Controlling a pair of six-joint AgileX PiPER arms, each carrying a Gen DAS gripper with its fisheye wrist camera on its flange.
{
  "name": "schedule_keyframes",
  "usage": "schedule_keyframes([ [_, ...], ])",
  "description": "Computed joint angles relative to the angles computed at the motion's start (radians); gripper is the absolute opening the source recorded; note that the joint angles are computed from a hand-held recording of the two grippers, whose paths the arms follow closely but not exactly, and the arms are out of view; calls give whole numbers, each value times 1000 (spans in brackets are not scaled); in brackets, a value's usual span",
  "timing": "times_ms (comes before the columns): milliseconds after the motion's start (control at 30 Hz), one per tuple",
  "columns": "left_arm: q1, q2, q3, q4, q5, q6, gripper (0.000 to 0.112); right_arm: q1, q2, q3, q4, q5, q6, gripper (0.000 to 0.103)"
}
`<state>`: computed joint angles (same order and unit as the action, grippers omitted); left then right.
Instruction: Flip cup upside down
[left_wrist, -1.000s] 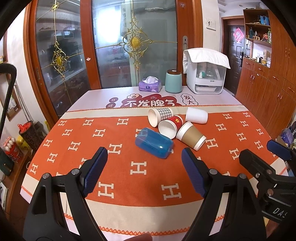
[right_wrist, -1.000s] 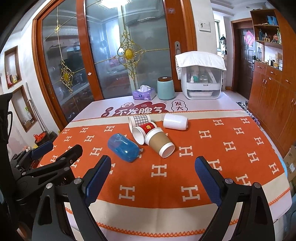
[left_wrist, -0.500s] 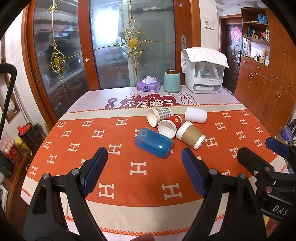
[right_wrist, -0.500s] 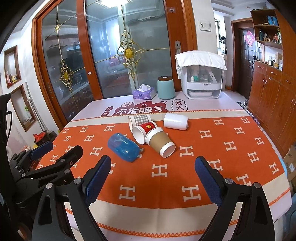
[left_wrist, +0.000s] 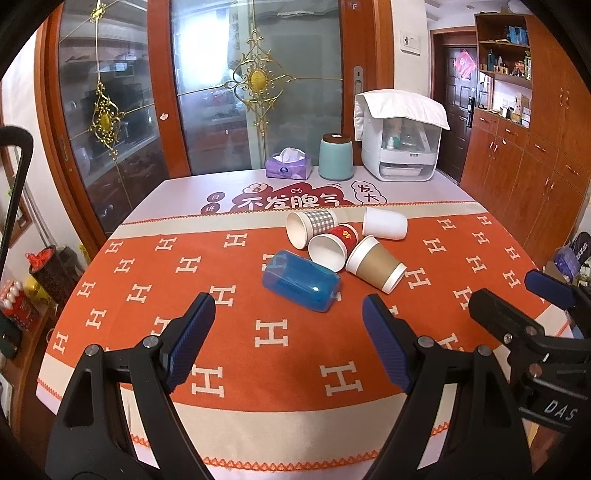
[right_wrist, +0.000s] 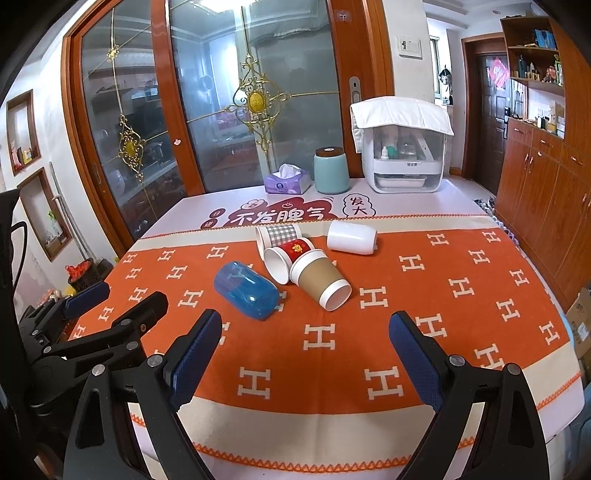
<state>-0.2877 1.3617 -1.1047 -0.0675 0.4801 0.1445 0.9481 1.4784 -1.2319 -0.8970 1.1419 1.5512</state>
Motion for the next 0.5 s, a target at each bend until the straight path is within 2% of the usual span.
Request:
schedule_keyframes([
  [100, -6, 18, -10, 47, 2, -24, 80, -23, -3, 6, 16, -22, -9, 93],
  [267, 12, 75, -56, 6, 36, 70, 80, -80, 23, -12, 58, -67, -56, 93],
  [500, 16, 180, -121, 58, 1, 112, 80, -194, 113, -54, 127, -162, -142, 93],
])
